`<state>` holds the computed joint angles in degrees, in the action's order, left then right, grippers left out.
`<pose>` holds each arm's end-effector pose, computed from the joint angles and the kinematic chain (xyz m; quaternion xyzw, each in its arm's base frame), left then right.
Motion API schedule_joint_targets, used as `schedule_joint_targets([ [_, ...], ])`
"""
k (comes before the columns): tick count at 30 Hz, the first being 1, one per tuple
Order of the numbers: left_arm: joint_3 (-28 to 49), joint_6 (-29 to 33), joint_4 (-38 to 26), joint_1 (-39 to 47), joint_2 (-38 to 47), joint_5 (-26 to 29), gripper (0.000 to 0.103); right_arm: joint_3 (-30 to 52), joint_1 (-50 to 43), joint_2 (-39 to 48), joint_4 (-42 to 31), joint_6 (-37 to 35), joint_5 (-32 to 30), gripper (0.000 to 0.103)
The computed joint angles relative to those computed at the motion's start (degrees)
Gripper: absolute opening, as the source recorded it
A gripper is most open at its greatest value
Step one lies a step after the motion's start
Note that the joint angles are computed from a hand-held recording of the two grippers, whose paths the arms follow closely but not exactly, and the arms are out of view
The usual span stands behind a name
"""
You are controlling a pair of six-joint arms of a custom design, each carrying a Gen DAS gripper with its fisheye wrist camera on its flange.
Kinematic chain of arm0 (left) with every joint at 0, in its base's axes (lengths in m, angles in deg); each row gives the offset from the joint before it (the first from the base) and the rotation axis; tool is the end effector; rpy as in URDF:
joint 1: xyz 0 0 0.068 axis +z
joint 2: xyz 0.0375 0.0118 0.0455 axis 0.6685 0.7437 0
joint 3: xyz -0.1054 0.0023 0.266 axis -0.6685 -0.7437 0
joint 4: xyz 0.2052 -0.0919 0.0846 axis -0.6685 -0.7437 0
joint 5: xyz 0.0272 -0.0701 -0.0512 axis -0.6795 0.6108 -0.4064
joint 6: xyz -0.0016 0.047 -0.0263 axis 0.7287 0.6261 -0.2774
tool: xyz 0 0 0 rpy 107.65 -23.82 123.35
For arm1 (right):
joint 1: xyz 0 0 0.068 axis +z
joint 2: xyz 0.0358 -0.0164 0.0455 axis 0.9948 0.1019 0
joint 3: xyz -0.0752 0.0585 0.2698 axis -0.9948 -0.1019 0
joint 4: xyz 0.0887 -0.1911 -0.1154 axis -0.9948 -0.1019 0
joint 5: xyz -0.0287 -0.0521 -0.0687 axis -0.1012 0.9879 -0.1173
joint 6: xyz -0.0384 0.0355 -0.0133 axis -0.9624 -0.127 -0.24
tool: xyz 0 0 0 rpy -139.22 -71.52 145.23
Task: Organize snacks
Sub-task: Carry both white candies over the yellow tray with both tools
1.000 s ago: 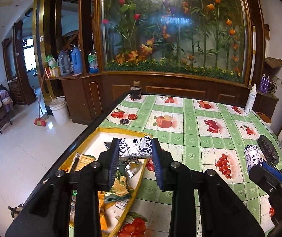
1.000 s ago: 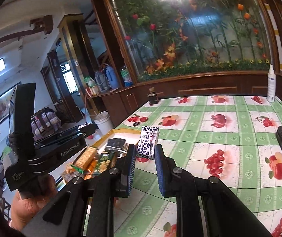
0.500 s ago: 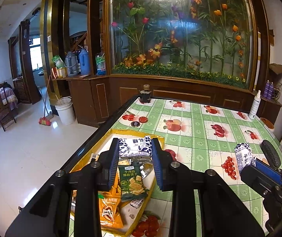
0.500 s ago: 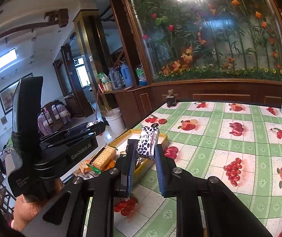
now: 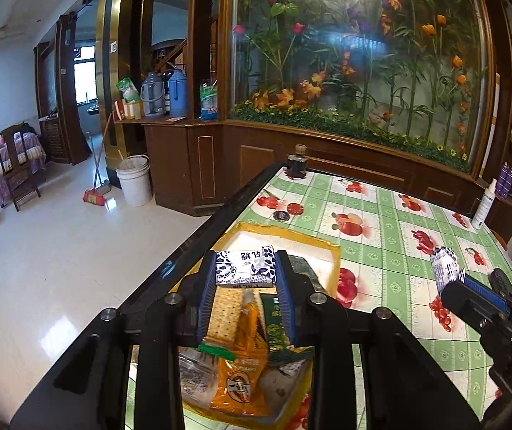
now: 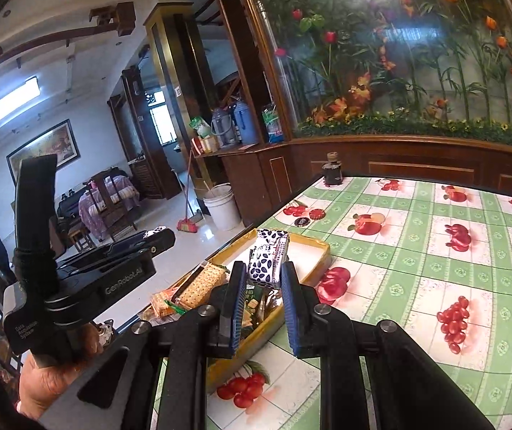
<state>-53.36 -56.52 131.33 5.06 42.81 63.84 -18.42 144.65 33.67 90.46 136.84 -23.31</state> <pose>0.2407 -0.1741 0.0850 0.1911 0.8469 -0.1227 0.4809 0.1299 0.1721 0.0791 0.1100 0.8377 0.0590 0.5317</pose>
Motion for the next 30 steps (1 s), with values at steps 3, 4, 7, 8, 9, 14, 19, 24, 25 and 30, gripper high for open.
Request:
schedule_joint_targets([
  [3,0.75,-0.07,-0.43,1.51,1.07,0.59,0.029,0.82,-3.97,1.99,4.79,-4.83,-3.80,0.020],
  [4,1.12,-0.12,-0.83,1.98,1.46,0.91,0.029,0.91,-5.29,2.53,6.37,-6.41,-5.08,0.020],
  [7,1.67,-0.29,-1.28,3.21,2.41,1.78,0.029,2.49,-8.37,4.03,8.48,-9.91,-8.58,0.020],
  [8,1.82,-0.32,-1.34,3.34,2.66,1.67,0.029,3.08,-9.39,4.52,8.99,-11.04,-9.74,0.020],
  [9,2.01,-0.30,-1.48,3.82,2.87,2.02,0.029,3.59,-10.07,4.81,9.10,-11.74,-10.52,0.020],
  [14,2.86,-0.34,-2.12,5.78,3.85,3.22,0.029,6.82,-13.60,6.47,9.22,-15.04,-14.81,0.020],
  [19,3.97,-0.29,-3.19,8.28,4.84,4.73,0.029,10.56,-16.28,8.89,8.21,-16.86,-18.34,0.020],
  [24,5.10,-0.42,-4.09,9.99,5.98,5.72,0.029,12.77,-18.53,11.42,8.41,-17.64,-21.15,0.020],
  [25,5.56,-0.45,-4.45,10.19,6.35,5.87,0.029,13.25,-19.04,11.77,8.22,-17.85,-21.64,0.020],
  [30,6.75,-0.53,-5.48,11.17,7.50,6.61,0.029,14.68,-21.51,13.26,8.26,-18.76,-23.96,0.020],
])
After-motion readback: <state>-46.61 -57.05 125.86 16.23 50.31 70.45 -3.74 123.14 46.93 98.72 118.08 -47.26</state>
